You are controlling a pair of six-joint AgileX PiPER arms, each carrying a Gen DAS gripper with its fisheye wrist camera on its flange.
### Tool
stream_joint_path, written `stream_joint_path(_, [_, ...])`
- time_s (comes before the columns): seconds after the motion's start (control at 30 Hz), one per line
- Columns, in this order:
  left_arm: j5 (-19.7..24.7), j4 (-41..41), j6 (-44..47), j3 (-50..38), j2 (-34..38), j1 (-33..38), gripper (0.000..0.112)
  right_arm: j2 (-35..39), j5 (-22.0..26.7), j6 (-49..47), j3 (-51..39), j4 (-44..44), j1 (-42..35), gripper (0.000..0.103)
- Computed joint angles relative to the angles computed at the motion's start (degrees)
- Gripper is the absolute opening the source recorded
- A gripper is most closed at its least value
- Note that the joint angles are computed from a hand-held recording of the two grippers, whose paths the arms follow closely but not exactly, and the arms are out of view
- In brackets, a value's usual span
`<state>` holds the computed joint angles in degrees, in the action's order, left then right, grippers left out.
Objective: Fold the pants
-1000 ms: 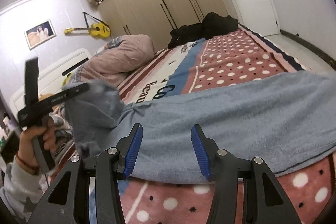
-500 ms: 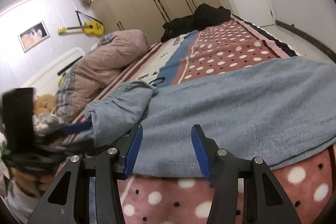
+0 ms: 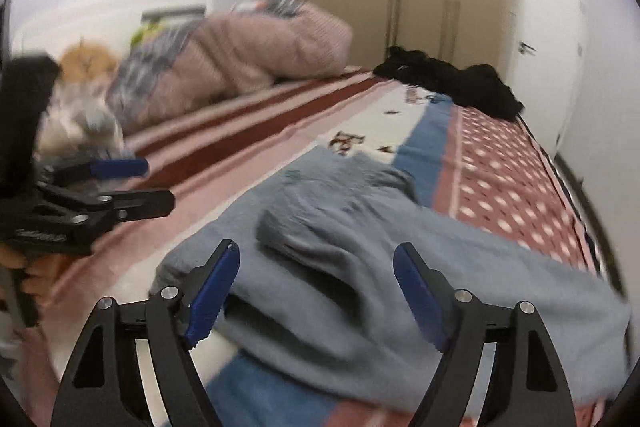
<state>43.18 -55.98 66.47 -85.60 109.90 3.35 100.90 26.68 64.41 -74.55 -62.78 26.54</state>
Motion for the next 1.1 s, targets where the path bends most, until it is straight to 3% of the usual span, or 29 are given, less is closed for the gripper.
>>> stream_joint_path(0.07, [2.1, -1.3, 1.9, 0.3, 0.1, 1.2, 0.081, 6.0, 8.6, -2.5, -7.1, 0.9, 2.2, 0.075])
stream_joint_path(0.13, [4.0, -1.2, 1.4, -0.9, 1.3, 1.8, 0.080, 9.6, 13.0, -2.0, -10.6, -1.3, 3.4, 0.067])
stream_joint_path(0.17, [4.8, -1.1, 1.2, -1.2, 1.4, 2.3, 0.081, 10.0, 13.7, -2.3, -11.1, -0.7, 3.5, 0.049])
stream_joint_path(0.2, [5.1, -1.2, 1.3, -1.3, 1.5, 2.5, 0.080, 9.9, 15.2, -0.6, -11.4, -0.7, 3.7, 0.017])
stream_joint_path(0.23, [5.2, -1.4, 1.8, -0.8, 1.2, 2.6, 0.080, 9.3, 15.4, 3.2, -10.3, -2.1, 3.5, 0.006])
stream_joint_path(0.4, [5.5, -2.9, 2.9, 0.8, 0.1, 2.9, 0.081, -4.3, 6.0, 31.8, 5.7, -11.4, -3.3, 0.006])
stream_joint_path(0.47, [5.5, -3.0, 2.7, 1.1, -0.2, 2.7, 0.081, -8.1, 5.7, 43.1, 11.4, -14.9, -6.0, 0.006])
stream_joint_path(0.53, [5.6, -3.1, 3.0, 1.6, -0.6, 2.2, 0.081, -11.2, 2.5, 47.2, 16.3, -13.6, -10.3, 0.006])
stream_joint_path(0.63, [6.6, -2.8, 3.7, 1.9, -0.8, 1.5, 0.081, -13.0, -6.3, 42.4, 21.0, -4.9, -18.0, 0.008])
stream_joint_path(0.7, [8.0, -1.9, 4.7, 1.9, -0.8, 0.7, 0.083, -14.2, -13.8, 40.3, 24.5, -1.3, -22.5, 0.020])
stream_joint_path(0.77, [8.4, -1.7, 6.6, 3.0, -1.2, -0.1, 0.084, -15.6, -16.8, 36.0, 26.0, 1.0, -24.1, 0.025])
stream_joint_path(0.83, [7.8, -1.3, 8.9, 4.4, -2.0, -1.4, 0.085, -17.3, -14.1, 25.3, 25.4, 6.7, -23.5, 0.045])
stream_joint_path(0.87, [6.5, -1.0, 9.9, 5.4, -2.6, -2.3, 0.086, -17.5, -14.0, 19.6, 24.8, 9.8, -23.8, 0.064])
stream_joint_path(0.9, [4.9, -0.4, 10.3, 6.2, -3.0, -3.3, 0.086, -17.4, -12.6, 13.9, 23.6, 12.5, -22.9, 0.073])
stream_joint_path(1.0, [0.6, 2.4, 9.2, 7.3, -2.8, -6.4, 0.086, -14.3, -9.4, -2.4, 18.9, 21.7, -21.3, 0.073])
stream_joint_path(1.1, [-0.9, 4.5, 7.5, 6.9, -1.8, -8.6, 0.086, -10.9, -4.1, -3.2, 13.7, 19.3, -19.6, 0.073])
